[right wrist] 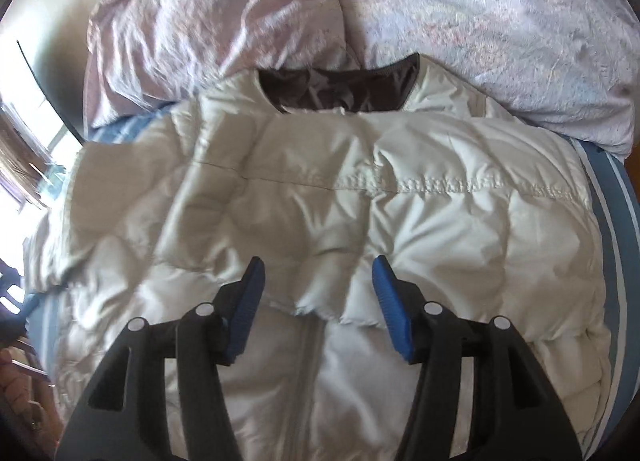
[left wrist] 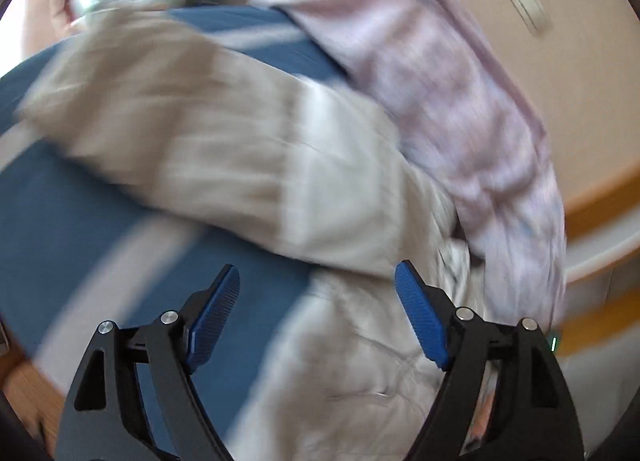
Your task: Fold large clothes
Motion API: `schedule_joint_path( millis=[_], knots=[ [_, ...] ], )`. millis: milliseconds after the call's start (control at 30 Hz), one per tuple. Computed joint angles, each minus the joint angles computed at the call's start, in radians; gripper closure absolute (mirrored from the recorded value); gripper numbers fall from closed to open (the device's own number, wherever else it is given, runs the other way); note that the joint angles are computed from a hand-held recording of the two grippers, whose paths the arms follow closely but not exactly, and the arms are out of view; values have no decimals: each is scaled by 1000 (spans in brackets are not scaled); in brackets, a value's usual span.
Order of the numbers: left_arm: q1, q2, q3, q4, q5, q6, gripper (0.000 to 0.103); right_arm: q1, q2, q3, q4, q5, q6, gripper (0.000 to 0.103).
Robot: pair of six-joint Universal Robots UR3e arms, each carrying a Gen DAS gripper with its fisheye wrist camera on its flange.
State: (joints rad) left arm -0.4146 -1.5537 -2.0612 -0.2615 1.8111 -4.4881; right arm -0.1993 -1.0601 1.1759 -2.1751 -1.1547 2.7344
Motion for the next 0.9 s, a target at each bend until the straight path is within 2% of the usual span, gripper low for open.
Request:
schedule_joint_path(
  millis=[100,200,333,467,633,700,767,900],
  knots=[
    [26,101,-152,29,48,-114,23,5,-33,22,37,40,-9,44],
    [52,142,-226,44,78,-215,24,11,-76,73,45,64,-36,44],
    [92,149,-284,112,91,-276,27,10,-111,118,35,71,-58,44],
    [135,147,-348,208,108,-313,36,-7,-133,140,30,88,-60,44],
    [155,150,-429,303,155,-385,58,-22,-148,158,34,99,-73,44],
    [174,169,-444,289,142,-396,84,-26,-153,166,32,99,-74,44],
    [192,186,-460,314,132,-368,95,-36,-160,176,30,104,-79,44],
    [174,253,-340,184,200,-268,98,-73,-196,221,2,130,-89,44]
  ],
)
